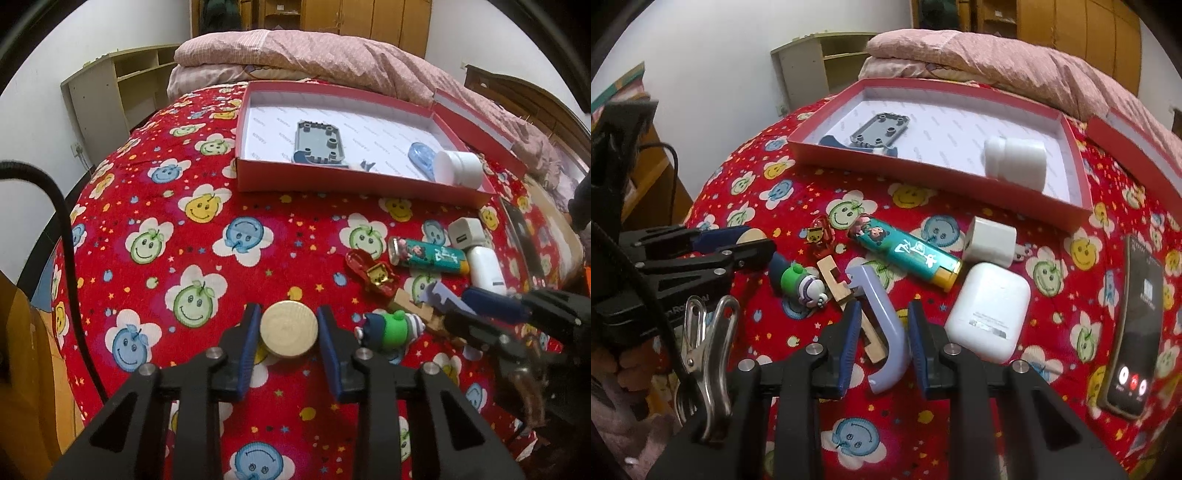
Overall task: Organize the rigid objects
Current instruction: 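Grasp the grey-blue clip with the right gripper while the left grasps the wooden disc, then carry the clip and wooden disc over the tray and lower them inside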
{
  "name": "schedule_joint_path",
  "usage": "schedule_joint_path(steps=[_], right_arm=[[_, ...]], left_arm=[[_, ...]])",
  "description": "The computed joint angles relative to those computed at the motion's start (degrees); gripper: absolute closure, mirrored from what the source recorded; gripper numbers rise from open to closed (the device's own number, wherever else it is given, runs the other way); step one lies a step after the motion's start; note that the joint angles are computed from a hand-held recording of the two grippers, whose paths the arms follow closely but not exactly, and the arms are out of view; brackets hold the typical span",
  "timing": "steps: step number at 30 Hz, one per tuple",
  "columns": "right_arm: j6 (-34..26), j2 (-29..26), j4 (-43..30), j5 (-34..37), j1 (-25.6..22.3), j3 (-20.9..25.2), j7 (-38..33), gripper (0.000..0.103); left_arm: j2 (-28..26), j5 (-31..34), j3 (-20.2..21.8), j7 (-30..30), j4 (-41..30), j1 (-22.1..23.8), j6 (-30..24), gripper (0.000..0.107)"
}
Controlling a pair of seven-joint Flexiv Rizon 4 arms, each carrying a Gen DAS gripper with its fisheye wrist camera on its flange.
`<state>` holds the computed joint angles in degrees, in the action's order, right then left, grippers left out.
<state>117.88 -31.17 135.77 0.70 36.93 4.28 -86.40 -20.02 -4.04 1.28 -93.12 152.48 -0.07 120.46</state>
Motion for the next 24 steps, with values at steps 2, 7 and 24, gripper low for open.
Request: schedule_joint_path(steps=[2, 7, 24], right_arm=[[-0.16, -0.07, -0.28, -0.07, 0.13, -0.05, -0.11, 0.077], [-0.16, 0.19, -0.20, -0.22, 0.08, 0.27, -0.21, 0.091], [2.90, 2.09, 1.60, -9.80, -11.68, 7.46, 6.02, 0.099]], left_arm=[[0.30, 0.53, -0.15, -0.27, 0.37, 0.38, 0.42, 0.074], [1.24, 1.96, -0.44, -0.85, 0.95, 1.50, 0.72, 0.074], [5.03, 6.75, -2.60, -3.48, -0.23, 5.25, -3.08, 0.074]])
